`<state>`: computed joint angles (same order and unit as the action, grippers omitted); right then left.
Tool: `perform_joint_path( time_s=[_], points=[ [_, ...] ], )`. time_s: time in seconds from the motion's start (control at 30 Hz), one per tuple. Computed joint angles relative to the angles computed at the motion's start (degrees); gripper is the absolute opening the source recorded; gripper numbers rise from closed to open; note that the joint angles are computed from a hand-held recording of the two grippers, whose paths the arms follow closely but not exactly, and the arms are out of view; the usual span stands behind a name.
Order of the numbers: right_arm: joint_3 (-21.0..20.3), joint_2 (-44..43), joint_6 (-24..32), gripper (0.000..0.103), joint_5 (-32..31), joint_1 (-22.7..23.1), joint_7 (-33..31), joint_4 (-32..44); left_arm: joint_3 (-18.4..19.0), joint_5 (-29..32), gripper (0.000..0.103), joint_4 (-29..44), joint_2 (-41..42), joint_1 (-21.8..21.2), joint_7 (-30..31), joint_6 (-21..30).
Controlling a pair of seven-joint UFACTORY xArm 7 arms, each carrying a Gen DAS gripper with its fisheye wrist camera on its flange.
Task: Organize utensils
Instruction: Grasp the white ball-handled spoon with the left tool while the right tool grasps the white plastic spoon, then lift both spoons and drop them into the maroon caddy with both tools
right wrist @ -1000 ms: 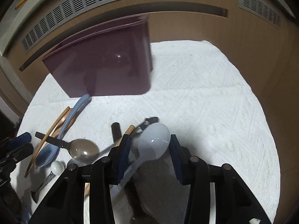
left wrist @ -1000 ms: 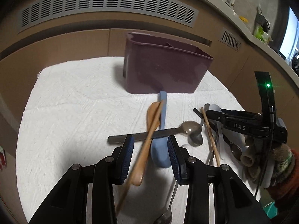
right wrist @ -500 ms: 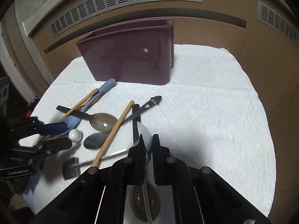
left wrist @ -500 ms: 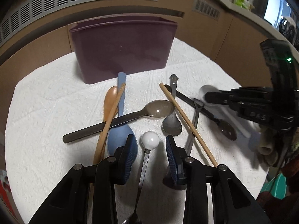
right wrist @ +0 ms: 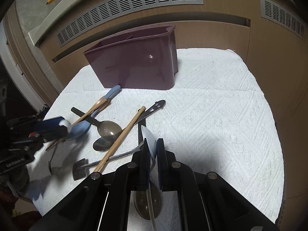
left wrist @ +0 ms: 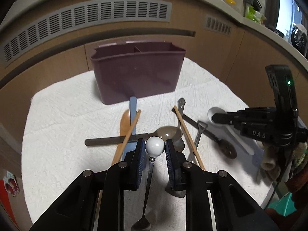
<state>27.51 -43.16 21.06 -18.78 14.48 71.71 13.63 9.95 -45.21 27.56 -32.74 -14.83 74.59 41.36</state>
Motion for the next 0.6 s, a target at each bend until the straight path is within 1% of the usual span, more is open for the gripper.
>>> perform_joint_path(
  time_s=[0.17,0.3,0.43,0.5,0.57,0.6],
  points=[
    [1.40,-2.36,1.29,0.006,-1.23,-0.47,0.54,0.70,1.01,-1.63,0.022,1.09,-0.42,0.28,-1.07,0.87],
    [1.94,-4.56,0.63,0.006,-2.03,-0.96,0.80,1.00,3.27,-4.71,0.022,3.09,-0.24,0.77,-0.83,3.82],
    [2.09,-6.57,-2.25,0.006,-2.44,-2.57,0.89,1.15,5.01,-8.92,0.022,6.06,-0.23,1.71,0.49,7.51],
    [2.09,-6.89,-3.43,0.006,-2.59,-3.96,0.33,1.83,5.20,-11.08,0.022,7.57,-0.07,2.24,1.16,8.71],
    [1.57,-7.09,-5.36,0.006,-2.49,-5.31,-0.53,2.57,5.19,-12.91,0.022,10.48,1.14,2.49,1.12,10.64],
    [0.87,-7.16,-7.17,0.006,-2.82,-6.48,-1.68,3.27,5.10,-14.07,0.022,12.79,2.26,2.35,0.92,11.87]
  ],
)
